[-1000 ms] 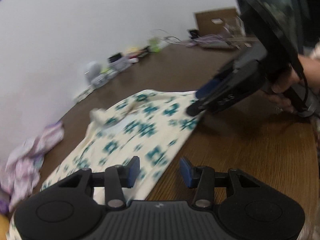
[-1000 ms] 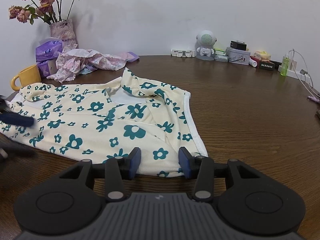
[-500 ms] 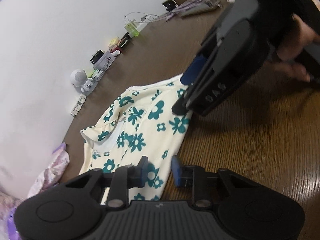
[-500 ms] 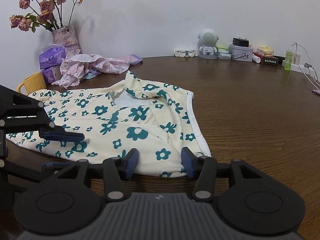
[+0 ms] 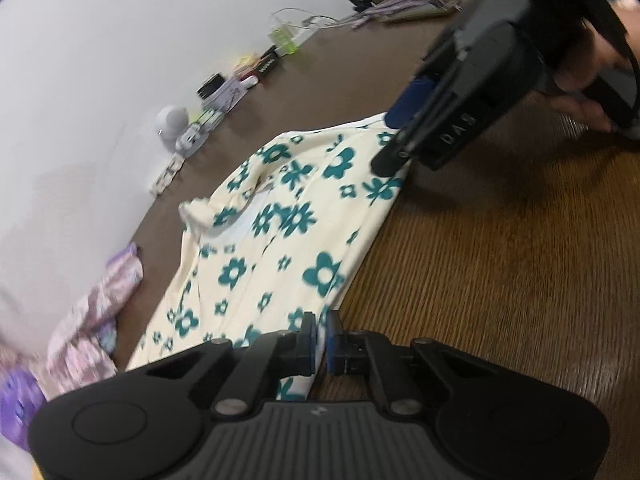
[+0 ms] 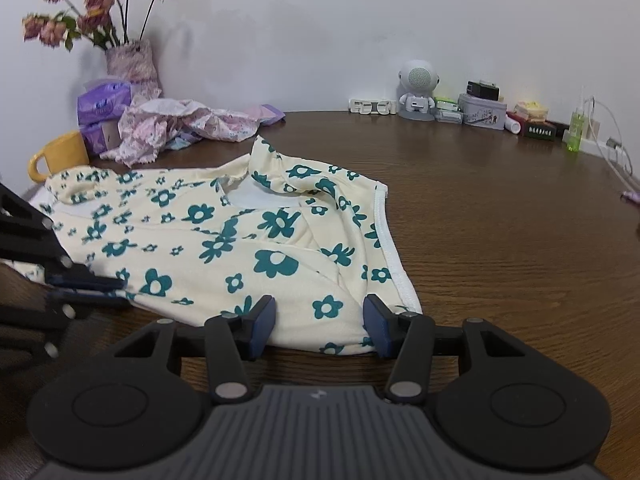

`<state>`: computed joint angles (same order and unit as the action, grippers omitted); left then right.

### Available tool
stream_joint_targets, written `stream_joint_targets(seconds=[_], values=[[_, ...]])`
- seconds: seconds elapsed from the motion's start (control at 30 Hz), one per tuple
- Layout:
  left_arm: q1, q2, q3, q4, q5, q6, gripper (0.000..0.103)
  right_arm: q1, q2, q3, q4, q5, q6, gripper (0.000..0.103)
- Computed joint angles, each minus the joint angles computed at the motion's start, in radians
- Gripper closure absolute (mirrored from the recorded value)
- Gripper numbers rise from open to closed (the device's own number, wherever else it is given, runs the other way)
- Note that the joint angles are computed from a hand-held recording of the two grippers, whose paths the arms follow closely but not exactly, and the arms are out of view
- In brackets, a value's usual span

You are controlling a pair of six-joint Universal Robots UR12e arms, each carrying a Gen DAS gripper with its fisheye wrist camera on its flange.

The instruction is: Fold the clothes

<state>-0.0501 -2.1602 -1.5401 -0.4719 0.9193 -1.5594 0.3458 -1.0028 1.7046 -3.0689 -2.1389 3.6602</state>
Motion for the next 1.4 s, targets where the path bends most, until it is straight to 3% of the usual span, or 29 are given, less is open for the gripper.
stream_joint_targets(seconds=[0.4, 0.63, 1.4], values=[[0.051, -0.017, 0.04, -0.036, -0.01, -0.054, 0.099, 0.005, 0.005, -0.013, 0.032, -0.023, -0.02, 0.053], [0.085, -0.032, 0.067, -0.035, -0.002, -0.148, 0.099, 0.012, 0.01, -0.024, 0.049, -0.046, -0.037, 0.053], [0.159, -0.072, 0.102, 0.121, 0.095, -0.309, 0.099, 0.011, 0.01, -0.024, 0.048, -0.043, -0.03, 0.053]])
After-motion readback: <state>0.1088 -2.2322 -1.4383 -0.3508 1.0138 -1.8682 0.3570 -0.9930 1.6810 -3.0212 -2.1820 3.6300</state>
